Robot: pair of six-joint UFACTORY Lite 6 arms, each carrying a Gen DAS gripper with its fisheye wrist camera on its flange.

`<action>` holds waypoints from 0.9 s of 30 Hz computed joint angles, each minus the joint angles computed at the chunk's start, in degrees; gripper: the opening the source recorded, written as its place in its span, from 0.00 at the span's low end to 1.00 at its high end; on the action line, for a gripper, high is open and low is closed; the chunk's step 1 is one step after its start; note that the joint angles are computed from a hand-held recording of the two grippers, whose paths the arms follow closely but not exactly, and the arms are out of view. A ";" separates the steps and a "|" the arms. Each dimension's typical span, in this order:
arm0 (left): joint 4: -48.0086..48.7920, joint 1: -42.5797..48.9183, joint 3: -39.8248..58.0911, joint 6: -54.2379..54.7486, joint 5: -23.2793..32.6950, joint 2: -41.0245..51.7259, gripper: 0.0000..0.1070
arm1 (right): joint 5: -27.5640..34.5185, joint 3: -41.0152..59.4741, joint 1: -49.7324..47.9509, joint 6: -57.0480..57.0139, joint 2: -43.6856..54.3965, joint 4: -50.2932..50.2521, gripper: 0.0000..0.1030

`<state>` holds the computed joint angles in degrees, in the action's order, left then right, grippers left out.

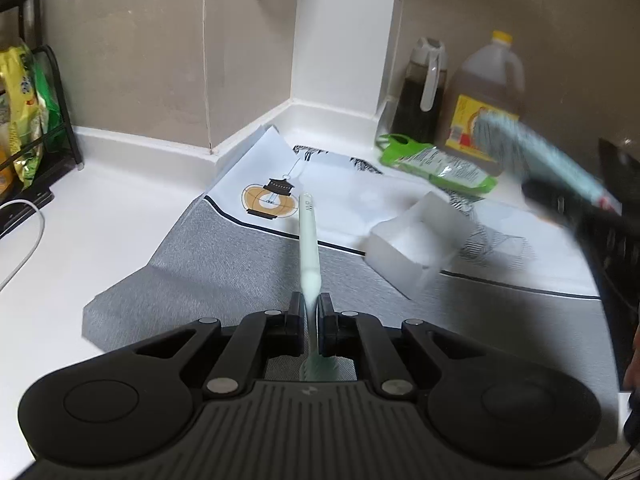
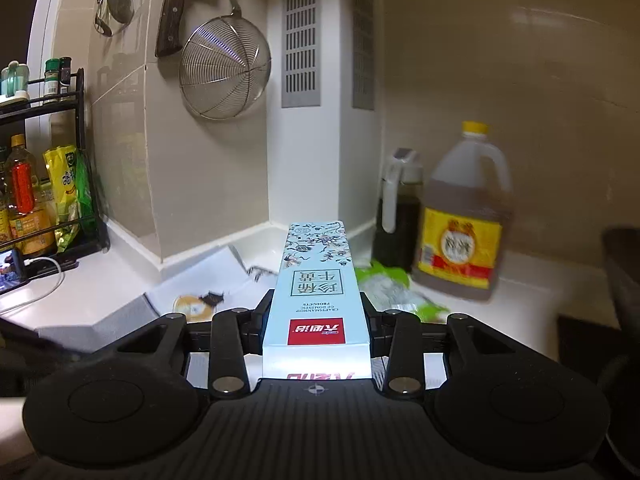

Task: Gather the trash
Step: 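Lift the toothbrush with the left tool while the right lifts the floral box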

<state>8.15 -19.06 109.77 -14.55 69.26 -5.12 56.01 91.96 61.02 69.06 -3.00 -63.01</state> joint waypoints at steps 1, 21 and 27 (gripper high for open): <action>0.91 -1.19 -0.29 -0.96 0.62 -1.13 0.06 | 1.00 -2.24 1.44 1.13 -1.86 -0.08 0.40; 16.55 -15.55 -20.37 -16.44 0.60 -9.96 0.06 | 15.71 -26.23 14.85 10.99 -15.49 3.39 0.40; 18.45 -16.53 -20.26 -16.94 0.18 -8.06 0.06 | 13.75 -29.28 12.88 11.56 -16.05 4.59 0.41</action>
<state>26.60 -35.59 89.51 -31.49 69.45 -13.19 69.77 62.68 73.90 80.62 -19.05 -58.42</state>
